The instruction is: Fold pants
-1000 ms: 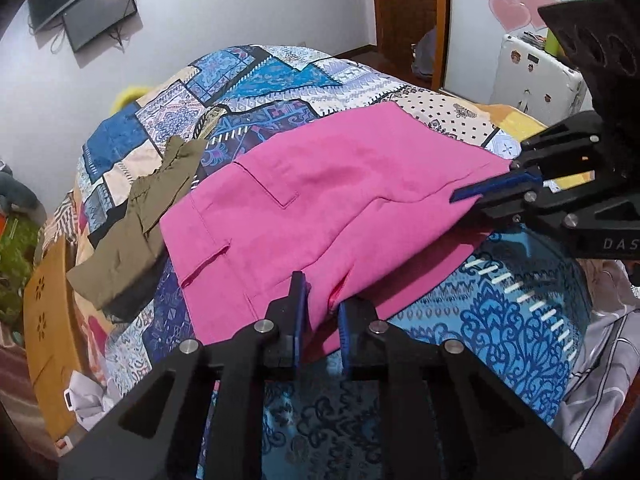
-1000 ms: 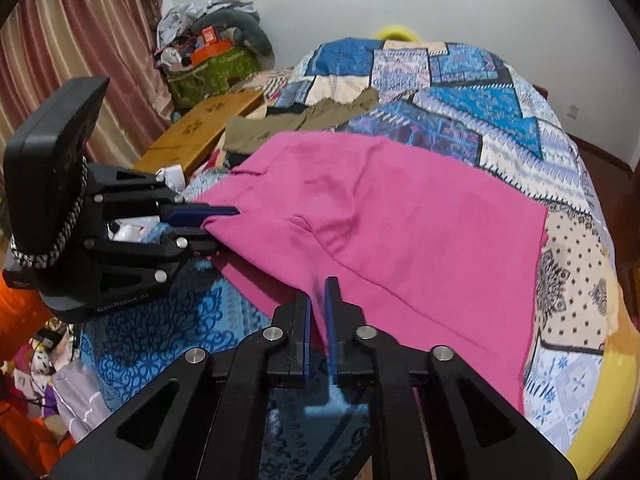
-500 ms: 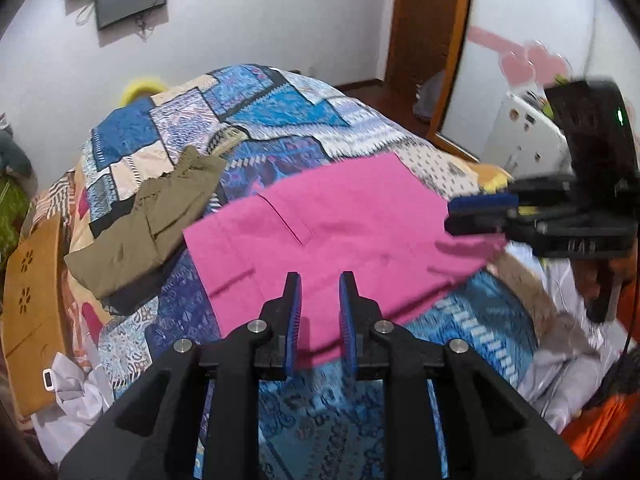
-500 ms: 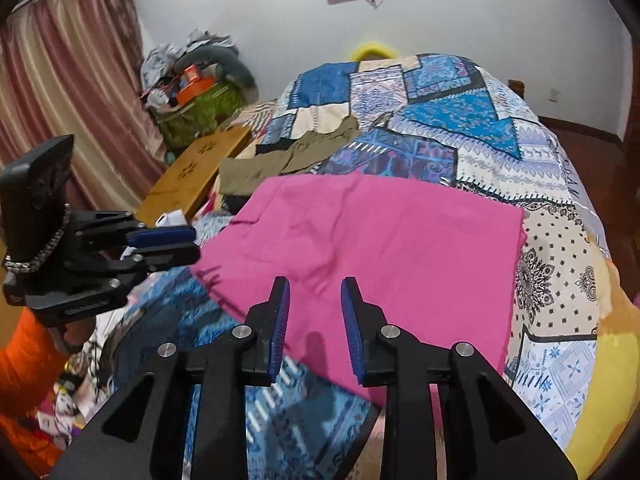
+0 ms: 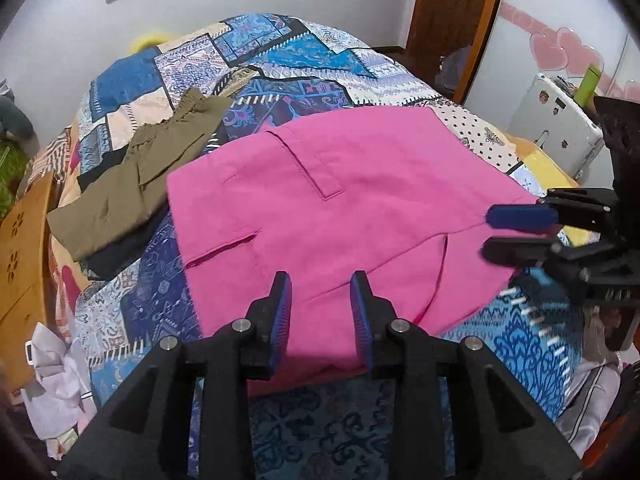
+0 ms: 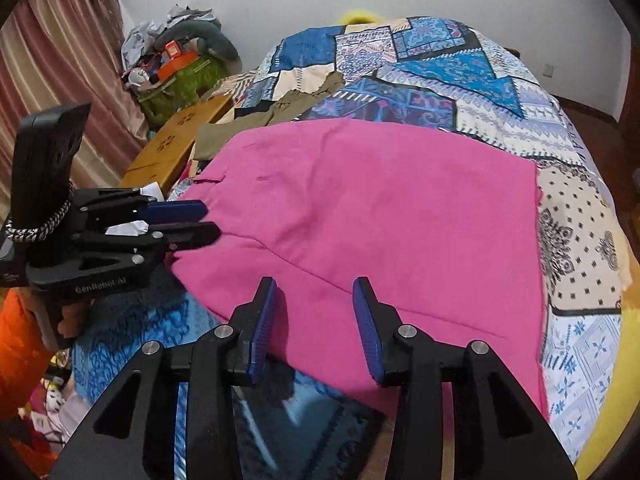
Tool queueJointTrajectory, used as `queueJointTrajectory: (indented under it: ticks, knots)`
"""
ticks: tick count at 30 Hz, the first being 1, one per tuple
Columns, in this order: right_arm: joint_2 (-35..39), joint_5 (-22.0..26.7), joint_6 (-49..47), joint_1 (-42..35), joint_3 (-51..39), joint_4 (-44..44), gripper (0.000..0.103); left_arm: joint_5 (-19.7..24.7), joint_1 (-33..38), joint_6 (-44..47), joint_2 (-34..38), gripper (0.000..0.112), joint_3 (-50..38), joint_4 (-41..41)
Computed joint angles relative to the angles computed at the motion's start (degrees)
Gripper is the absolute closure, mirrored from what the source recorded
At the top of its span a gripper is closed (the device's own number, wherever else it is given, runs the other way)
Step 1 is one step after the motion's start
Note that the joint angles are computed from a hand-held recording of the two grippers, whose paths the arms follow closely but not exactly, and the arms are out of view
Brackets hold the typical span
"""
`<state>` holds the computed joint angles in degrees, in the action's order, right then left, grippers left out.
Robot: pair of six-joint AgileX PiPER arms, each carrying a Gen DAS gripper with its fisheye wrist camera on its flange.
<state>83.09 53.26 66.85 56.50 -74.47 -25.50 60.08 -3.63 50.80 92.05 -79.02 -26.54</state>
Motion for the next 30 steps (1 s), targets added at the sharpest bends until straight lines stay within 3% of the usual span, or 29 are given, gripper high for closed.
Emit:
queueJointTrajectory:
  ticks: [3,5,10,12,16,22,25,30]
  knots:
    - [-3.3,0.1,3.1,0.6,3.5,-1.1,0.067,-3.6,0.4,-0.2,-1.4,0.078,2.2,2.7]
    - [-5.7,0.1,5.1,1.0,6.0,-2.0,0.067,-2.8,2.3,1.5,-1.3,0.075,2.5,1.1]
    - [-8.3,6.0,8.7,4.4,7.9,-5.3,0.067,-2.7,5.0,3.4,-2.2,0.070,3.7,-0.5]
    - [-9.4,6.9,10.1,5.5,9.2,-6.1,0.068,-4.2,5.0,3.1,-2.9,0.060,4.7,0.1]
    - [-11.9,8.9,13.7,6.7,11.6,-7.1,0.068,-2.1,6.3,2.3,-2.3,0.060,3.6,-0.4]
    - [-16.7,10.3,21.8,9.0,17.1,-8.4,0.068,-3.4,6.5,3.1,-4.0,0.060,4.9,0.5]
    - [-17.6,11.6,23.3,10.2,17.7,-8.5,0.059,-4.8,6.2,2.0,-4.6,0.060,5.0,3.7]
    - [-18.6,12.4,21.0,9.2,17.2,-6.1,0.058,-2.5,8.5,0.6,-2.4,0.060,0.8,4.2]
